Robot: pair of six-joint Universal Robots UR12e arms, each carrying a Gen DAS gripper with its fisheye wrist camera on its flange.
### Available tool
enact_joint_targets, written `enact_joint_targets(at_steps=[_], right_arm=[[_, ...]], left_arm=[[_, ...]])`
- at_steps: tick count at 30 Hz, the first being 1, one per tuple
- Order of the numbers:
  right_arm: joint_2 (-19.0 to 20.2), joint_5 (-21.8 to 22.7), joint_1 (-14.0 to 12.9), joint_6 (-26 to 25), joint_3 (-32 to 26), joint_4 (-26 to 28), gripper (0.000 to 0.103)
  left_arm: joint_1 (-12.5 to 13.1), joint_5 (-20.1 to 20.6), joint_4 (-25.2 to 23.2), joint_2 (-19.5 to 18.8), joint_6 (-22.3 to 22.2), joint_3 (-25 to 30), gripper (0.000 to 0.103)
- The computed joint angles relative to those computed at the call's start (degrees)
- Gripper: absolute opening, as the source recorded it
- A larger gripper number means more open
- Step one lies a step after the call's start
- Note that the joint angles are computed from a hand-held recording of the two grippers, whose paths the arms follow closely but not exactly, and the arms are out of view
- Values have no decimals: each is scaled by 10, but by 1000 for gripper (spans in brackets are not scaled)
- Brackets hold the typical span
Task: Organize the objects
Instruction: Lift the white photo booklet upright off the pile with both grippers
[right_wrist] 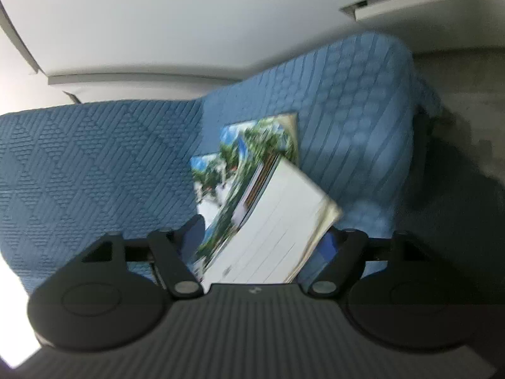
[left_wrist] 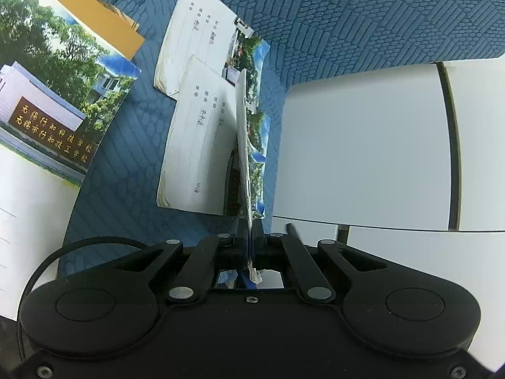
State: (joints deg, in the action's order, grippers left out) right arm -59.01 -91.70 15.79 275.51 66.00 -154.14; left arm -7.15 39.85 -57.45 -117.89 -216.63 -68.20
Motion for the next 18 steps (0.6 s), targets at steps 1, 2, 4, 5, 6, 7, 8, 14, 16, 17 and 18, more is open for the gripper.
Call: enact_joint_targets(at_steps=[1,2,4,5,6,7,8,14,16,17,18], right_arm=[[-1,-1,-1,-3,1,6,63],[-2,1,-2,-3,3,10,58],[-6,30,-7,-7,15,-1,29],[-6,48,-10,-15,16,-11,23],[-11,55,-12,-29,21,-13,16],[-13,53,-12,-52,19,-7,12],[-13,49,-11,-71,14,0,12],[-18,41,-11,-119,-3,6,10],[-19,42,-9,-125,-11,10,11],[-19,42,-9,-129,-16,12,11],[-20,41,-7,-135,-22,14,11]], left_arm=[[0,-1,2,1,-2,-1,1],[1,-3,6,2,-3,-3,1],[0,-4,9,3,0,-5,1],[0,-6,17,5,-5,-9,1],[1,-9,27,6,-15,-13,1],[1,-14,37,7,-26,-17,1],[2,-19,46,9,-33,-21,1],[6,-37,65,15,-49,-22,3],[9,-42,68,18,-52,-17,3],[11,-44,67,18,-50,-14,3],[13,-46,65,20,-48,-11,3]])
